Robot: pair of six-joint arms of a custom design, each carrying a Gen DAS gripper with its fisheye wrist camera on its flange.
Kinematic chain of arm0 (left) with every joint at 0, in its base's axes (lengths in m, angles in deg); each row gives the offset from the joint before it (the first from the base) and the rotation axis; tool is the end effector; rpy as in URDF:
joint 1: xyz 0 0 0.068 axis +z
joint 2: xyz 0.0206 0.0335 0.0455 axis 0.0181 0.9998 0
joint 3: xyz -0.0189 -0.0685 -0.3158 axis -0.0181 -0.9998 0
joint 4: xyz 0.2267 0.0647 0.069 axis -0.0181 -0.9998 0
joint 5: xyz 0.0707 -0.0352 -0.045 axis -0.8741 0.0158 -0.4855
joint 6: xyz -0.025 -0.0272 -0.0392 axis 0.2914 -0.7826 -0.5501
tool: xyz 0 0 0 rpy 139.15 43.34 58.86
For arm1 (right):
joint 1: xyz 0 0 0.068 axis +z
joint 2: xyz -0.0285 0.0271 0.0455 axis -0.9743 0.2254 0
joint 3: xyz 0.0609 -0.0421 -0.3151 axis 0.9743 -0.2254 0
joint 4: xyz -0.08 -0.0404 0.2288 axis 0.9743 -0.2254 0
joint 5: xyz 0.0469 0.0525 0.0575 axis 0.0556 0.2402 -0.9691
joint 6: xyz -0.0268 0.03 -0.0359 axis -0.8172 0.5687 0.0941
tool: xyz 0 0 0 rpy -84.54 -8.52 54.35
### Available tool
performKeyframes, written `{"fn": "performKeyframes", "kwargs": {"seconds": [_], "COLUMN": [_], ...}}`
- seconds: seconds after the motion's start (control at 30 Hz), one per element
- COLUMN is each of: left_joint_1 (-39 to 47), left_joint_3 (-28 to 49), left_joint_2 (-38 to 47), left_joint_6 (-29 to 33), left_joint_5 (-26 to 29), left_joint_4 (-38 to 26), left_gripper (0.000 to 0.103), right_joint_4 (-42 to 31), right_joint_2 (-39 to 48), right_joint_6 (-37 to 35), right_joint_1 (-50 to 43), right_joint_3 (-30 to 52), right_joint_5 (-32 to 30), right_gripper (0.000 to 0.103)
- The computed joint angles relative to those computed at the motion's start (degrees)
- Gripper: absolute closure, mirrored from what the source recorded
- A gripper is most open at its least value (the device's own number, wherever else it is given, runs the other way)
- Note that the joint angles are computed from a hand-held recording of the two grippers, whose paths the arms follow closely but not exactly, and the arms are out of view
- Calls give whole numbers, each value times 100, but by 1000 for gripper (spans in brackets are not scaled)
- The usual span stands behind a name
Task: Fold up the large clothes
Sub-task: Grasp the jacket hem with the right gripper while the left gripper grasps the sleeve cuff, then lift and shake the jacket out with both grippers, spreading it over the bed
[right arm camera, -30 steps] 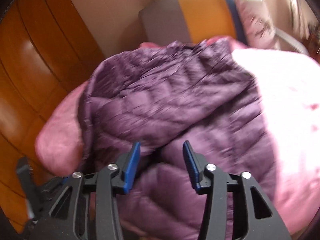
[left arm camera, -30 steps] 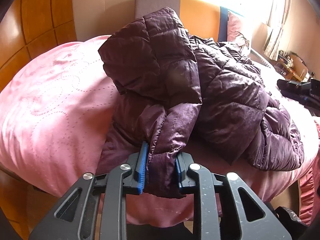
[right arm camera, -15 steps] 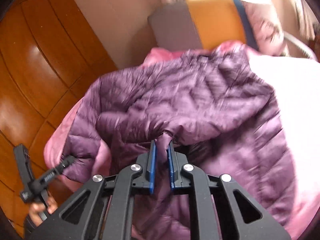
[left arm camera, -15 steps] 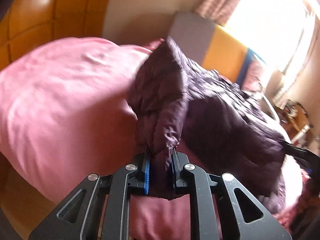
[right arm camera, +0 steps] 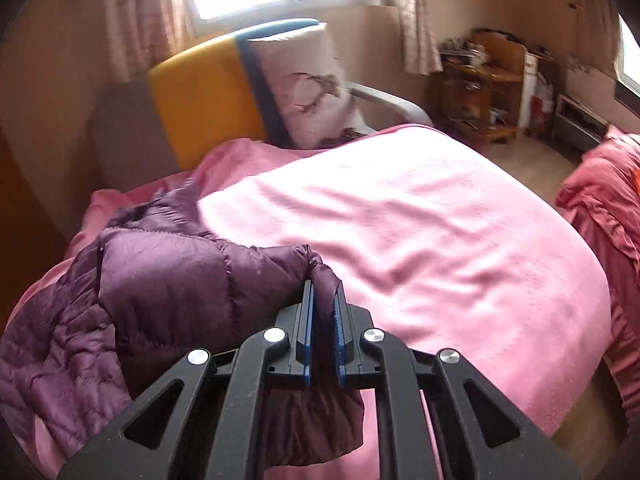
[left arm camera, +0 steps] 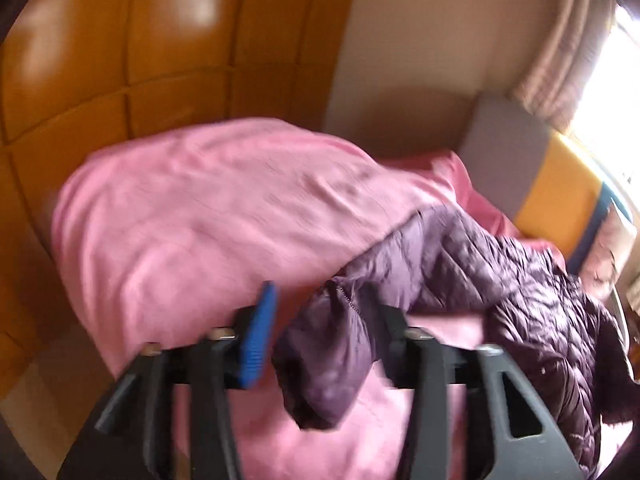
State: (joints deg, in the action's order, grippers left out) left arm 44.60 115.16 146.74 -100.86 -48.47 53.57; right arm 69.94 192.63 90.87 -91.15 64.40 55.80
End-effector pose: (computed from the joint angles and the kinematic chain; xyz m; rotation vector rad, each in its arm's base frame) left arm 0.1279 0.1194 0.2591 -1.0275 2.0152 0.2484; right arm 0.3983 -0.0932 0.2429 0.2976 2.3056 0.1644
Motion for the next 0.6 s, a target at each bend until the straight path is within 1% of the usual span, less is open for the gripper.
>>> {"fn": "performKeyframes", "kwargs": {"seconds": [0.03,0.1,0.13,0.17,0.2,0.23,0.27,0.3,0.33,0.37,0.4,0.43,0.47,0.53,0.6], "left_joint_1": [195,358,483,575,549,390,135,-276,-661,-1235,-1709,-2055,-2484,-2944,-3179], "left_joint_3": [-48,-93,-122,-167,-192,-247,-305,-402,-496,-638,-726,-806,-906,-1032,-1042], "left_joint_2": [-222,-519,-616,-781,-816,-893,-951,-961,-930,-823,-696,-514,-160,459,1146], "left_joint_6": [97,294,441,626,729,860,852,769,680,499,318,220,83,-127,-286], "left_joint_5": [144,443,749,1204,1453,1746,1783,1710,1634,1495,1323,1272,1228,1218,1393], "left_joint_4": [-56,-219,-290,-456,-540,-689,-727,-647,-530,-259,-15,242,694,1442,2001], "left_gripper": [44,42,42,42,42,42,42,40,30,25,23,19,15,14,14], "right_joint_4": [-153,-355,-459,-508,-503,-491,-478,-362,-468,-496,-438,-469,-439,-372,-396], "right_joint_2": [205,496,650,747,798,833,852,785,723,627,451,240,65,-319,-553], "right_joint_6": [121,262,338,406,496,592,669,776,792,802,742,697,575,275,-34], "right_joint_1": [-170,-381,-480,-552,-652,-770,-848,-945,-1046,-1065,-1120,-1104,-1101,-1063,-885], "right_joint_3": [233,573,756,873,928,1001,1067,990,1096,1075,907,765,607,104,-355], "right_joint_5": [59,152,204,182,118,12,-93,-192,-248,-268,-356,-375,-480,-855,-1267], "right_gripper": [95,95,93,89,79,58,48,35,33,31,26,23,22,19,16]}}
